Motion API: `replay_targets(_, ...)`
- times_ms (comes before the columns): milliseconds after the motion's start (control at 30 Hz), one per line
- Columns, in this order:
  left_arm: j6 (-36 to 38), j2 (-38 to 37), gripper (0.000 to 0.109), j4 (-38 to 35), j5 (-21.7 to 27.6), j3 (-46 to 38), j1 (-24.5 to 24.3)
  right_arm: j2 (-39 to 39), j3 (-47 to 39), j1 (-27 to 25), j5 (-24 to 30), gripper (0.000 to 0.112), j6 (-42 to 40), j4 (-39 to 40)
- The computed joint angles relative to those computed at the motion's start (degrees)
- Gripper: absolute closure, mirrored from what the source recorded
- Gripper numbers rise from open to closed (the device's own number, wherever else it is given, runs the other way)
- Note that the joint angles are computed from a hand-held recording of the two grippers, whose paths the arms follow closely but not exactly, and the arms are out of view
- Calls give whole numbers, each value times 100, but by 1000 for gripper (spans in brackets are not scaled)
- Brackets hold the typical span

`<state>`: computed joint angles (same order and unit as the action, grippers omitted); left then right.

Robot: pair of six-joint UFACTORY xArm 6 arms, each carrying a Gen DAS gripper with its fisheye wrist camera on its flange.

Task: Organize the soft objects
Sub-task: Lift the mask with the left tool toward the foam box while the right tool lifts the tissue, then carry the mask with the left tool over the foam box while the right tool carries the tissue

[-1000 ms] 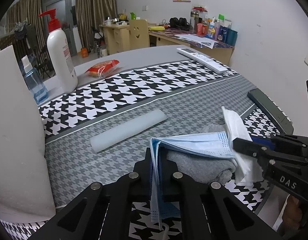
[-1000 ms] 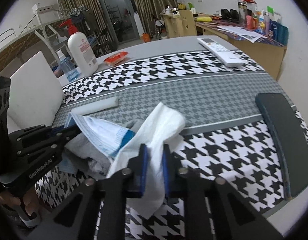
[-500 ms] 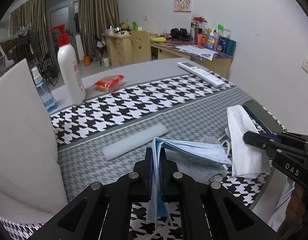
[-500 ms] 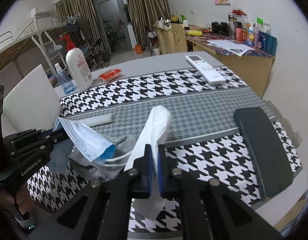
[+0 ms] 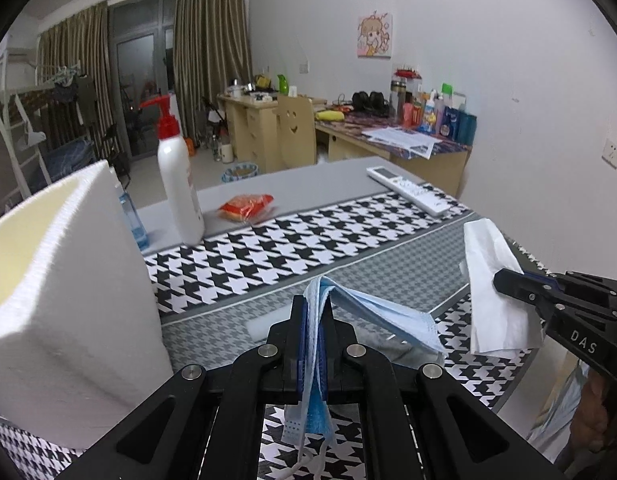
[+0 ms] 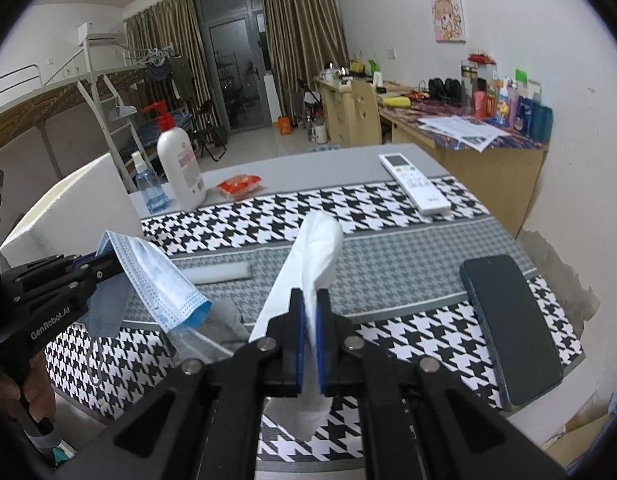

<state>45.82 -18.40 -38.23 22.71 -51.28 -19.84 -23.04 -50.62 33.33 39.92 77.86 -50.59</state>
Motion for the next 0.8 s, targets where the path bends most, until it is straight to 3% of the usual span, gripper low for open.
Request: replay_targets(800, 745, -662, 103, -859, -190, 7, 322, 122, -487, 500, 202, 105, 285, -784)
